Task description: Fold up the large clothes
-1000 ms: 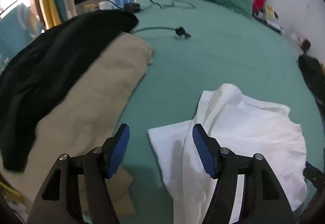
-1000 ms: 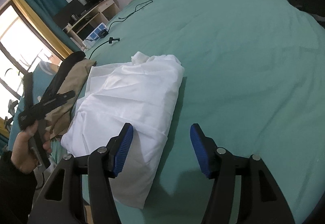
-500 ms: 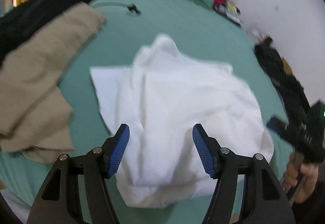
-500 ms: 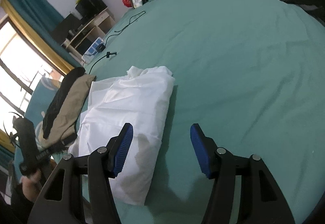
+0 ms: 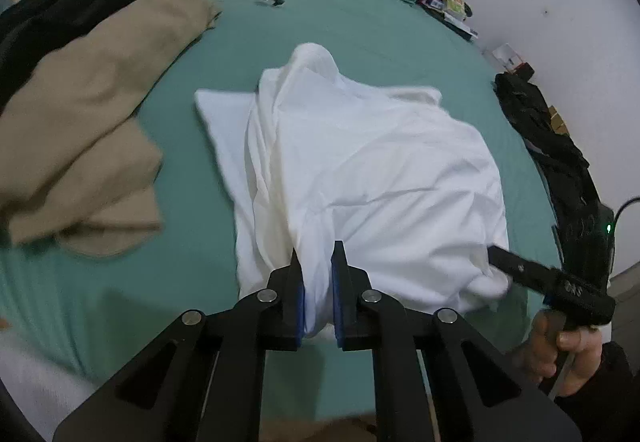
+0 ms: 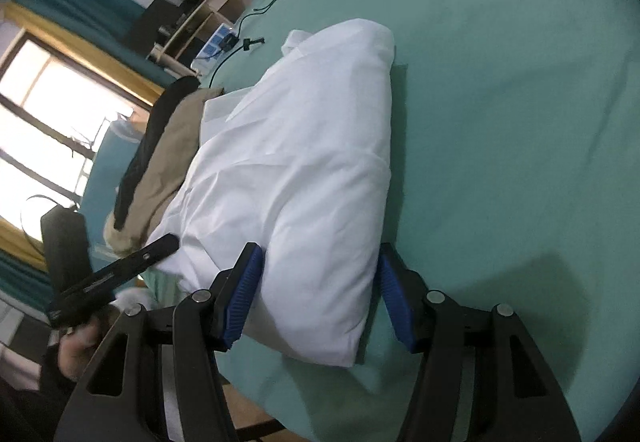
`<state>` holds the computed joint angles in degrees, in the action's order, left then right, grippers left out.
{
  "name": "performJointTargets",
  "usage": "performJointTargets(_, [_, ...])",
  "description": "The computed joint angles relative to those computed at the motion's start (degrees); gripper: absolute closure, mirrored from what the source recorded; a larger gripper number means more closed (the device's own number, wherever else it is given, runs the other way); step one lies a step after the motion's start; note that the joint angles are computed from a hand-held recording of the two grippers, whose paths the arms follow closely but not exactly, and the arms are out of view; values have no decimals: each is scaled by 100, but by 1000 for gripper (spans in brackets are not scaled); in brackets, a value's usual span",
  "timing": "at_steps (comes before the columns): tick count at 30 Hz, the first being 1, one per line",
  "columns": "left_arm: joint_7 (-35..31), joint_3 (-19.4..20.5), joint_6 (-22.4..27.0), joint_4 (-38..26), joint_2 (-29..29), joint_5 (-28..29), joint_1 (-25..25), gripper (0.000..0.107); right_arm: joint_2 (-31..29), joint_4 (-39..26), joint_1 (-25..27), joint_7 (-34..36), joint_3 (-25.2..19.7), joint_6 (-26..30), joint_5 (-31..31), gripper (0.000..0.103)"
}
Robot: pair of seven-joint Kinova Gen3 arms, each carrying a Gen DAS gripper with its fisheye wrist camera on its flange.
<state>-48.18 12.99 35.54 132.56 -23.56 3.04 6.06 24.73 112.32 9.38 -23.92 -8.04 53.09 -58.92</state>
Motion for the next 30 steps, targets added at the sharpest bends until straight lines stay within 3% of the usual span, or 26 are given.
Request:
performJointTargets(2, [165,161,44,61,-15,-16,-53,96,-28,-16,-13,-9,-6,39,51,81])
performJointTargets(5, [461,373,12,79,-5,-26,-102,96,-285,45,-85,14,33,-65,200,87])
performJointTargets(8, [421,258,-62,44,20,145,146,95,-606,90,-113,-78,170,-90,456,90])
performJointTargets(11, [-20,-86,-230,-38,289,562,673,94,-938,150,-130,-241,382,-274,880,90])
performJointTargets(16, [-34,259,-489,-227,767,694,987,93,-1378,425,-132,-438,630,-690,1636,90])
performJointTargets(19, [188,412,-515,-320,970,511,990,81,-1428,575,-92,-457,688,-818,1817,90])
performJointTargets(21, [427,480,-439,-370,946,287,918,69,-1392,605,-108,-524,675,-896,1848,88])
performJointTargets(23, [801,605,-324,-408,772,-48,738,51,-1416,647,-76,-502,648,-944,1769,83])
performJointTargets(27, [1381,850,-193,-425,381,-669,235,43,-1324,476,26,-528,660,-710,1702,77])
performJointTargets(30, [1487,747,-222,-430,326,-966,-80,37,-1389,437,81,-401,623,-754,1493,57])
